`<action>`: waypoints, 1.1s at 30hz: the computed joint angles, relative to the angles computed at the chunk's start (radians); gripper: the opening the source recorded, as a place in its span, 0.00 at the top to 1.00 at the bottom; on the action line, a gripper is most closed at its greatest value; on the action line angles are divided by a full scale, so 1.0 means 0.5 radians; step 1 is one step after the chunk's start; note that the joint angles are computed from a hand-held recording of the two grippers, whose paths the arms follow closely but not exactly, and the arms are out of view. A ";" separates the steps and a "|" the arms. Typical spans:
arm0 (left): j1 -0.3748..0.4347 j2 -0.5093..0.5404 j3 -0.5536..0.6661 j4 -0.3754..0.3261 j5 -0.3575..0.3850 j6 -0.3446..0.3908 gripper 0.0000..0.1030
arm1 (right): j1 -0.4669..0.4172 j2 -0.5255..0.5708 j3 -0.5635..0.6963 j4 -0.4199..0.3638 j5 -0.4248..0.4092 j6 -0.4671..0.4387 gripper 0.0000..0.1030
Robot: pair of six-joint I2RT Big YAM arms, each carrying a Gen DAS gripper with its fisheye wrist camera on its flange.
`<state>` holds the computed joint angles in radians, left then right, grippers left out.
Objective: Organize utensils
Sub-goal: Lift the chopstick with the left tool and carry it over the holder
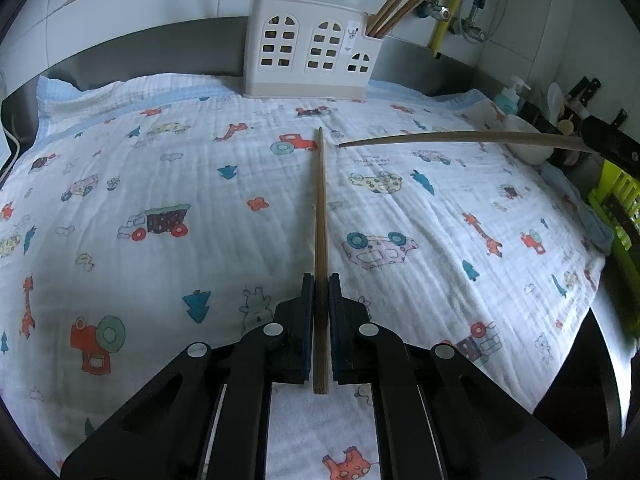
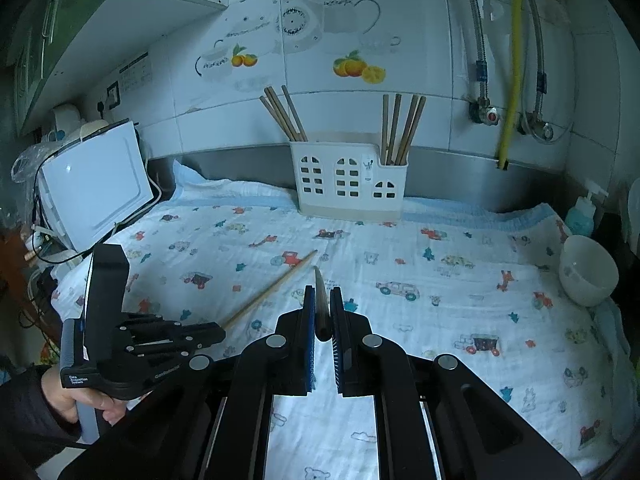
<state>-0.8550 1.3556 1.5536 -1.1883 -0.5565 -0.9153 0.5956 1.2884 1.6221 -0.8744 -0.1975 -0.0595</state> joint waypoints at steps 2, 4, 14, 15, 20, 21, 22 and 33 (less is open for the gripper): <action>0.005 -0.009 -0.013 0.020 0.008 0.010 0.95 | -0.003 0.009 0.015 -0.002 -0.005 0.006 0.93; 0.010 -0.017 -0.021 0.042 0.021 0.018 0.95 | -0.006 0.012 0.025 0.003 -0.009 0.015 0.93; 0.015 -0.083 -0.043 0.122 0.014 0.044 0.95 | -0.046 -0.002 0.082 0.014 -0.053 0.011 0.93; 0.016 -0.089 -0.042 0.124 0.015 0.042 0.95 | -0.049 -0.002 0.093 0.013 -0.060 0.008 0.93; 0.007 -0.111 0.002 0.131 -0.027 0.066 0.95 | -0.054 0.018 0.174 -0.006 -0.090 -0.034 0.93; 0.007 -0.112 0.022 0.130 -0.042 0.087 0.95 | -0.053 0.033 0.208 -0.020 -0.097 -0.045 0.93; 0.009 -0.112 0.036 0.129 -0.049 0.100 0.95 | -0.055 0.051 0.244 -0.036 -0.108 -0.058 0.94; 0.138 -0.067 0.270 0.199 -0.059 0.359 0.95 | -0.071 0.399 0.872 -0.330 -0.198 -0.169 0.94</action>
<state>-0.7859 1.3221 1.6887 -1.0889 -0.5859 -0.7358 0.5600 1.4879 2.0583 -1.0392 -0.2966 -0.1439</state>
